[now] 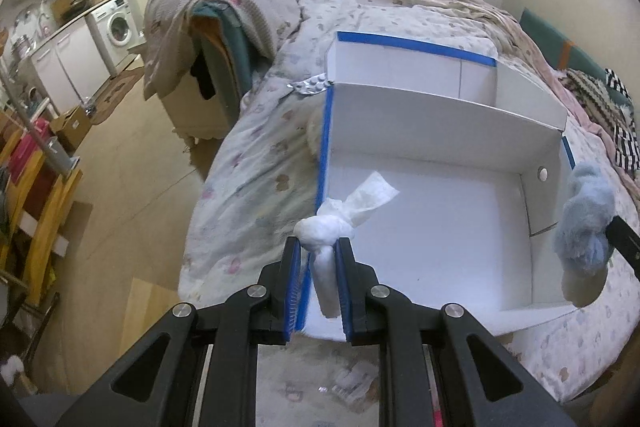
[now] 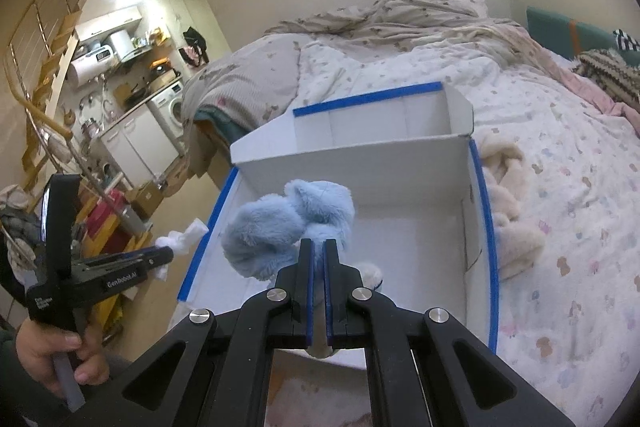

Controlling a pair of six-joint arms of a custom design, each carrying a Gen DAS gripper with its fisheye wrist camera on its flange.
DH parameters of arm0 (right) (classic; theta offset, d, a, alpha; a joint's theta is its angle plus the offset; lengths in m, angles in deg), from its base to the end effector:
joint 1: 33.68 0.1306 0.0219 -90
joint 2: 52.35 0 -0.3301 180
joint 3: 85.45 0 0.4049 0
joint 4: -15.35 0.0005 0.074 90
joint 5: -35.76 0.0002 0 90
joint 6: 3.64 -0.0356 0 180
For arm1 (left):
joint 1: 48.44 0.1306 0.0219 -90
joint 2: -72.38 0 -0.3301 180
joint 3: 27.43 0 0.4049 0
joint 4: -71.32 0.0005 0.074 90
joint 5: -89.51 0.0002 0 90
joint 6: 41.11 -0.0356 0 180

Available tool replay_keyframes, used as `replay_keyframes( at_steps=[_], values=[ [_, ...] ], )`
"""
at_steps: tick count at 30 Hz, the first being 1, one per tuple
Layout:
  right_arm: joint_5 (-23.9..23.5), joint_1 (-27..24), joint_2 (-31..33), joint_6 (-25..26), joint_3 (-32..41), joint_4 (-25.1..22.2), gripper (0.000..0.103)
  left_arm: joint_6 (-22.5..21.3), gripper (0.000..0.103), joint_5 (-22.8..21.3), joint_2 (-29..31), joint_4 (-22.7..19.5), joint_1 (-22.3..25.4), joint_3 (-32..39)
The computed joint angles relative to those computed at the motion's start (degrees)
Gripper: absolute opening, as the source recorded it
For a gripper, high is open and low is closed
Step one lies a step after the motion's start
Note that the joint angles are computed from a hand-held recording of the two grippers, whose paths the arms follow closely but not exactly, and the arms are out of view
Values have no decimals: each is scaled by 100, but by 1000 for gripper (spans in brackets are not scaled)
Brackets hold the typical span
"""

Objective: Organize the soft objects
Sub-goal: 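Lift the white bundle and blue scrunchie and carry both over the box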

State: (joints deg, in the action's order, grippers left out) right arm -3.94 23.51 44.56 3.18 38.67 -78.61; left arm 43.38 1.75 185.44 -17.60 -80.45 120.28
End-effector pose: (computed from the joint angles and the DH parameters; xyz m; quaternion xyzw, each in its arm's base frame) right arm 0.2725 0.3713 0.5545 0.2828 0.8447 0.0305 0.4535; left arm 0.4638 -0.2921 0.5755 0.3117 0.8991 -0.0884 0.2943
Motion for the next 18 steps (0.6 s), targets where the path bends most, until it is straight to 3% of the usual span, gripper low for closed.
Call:
replay_keyframes(
  at_steps=[11, 18],
  values=[
    [-208, -439, -249, 504, -406, 469, 6, 25, 16, 61, 423, 100, -244, 268],
    [-639, -735, -225, 430, -588, 599, 6, 87, 16, 100, 680, 177, -349, 341]
  ],
)
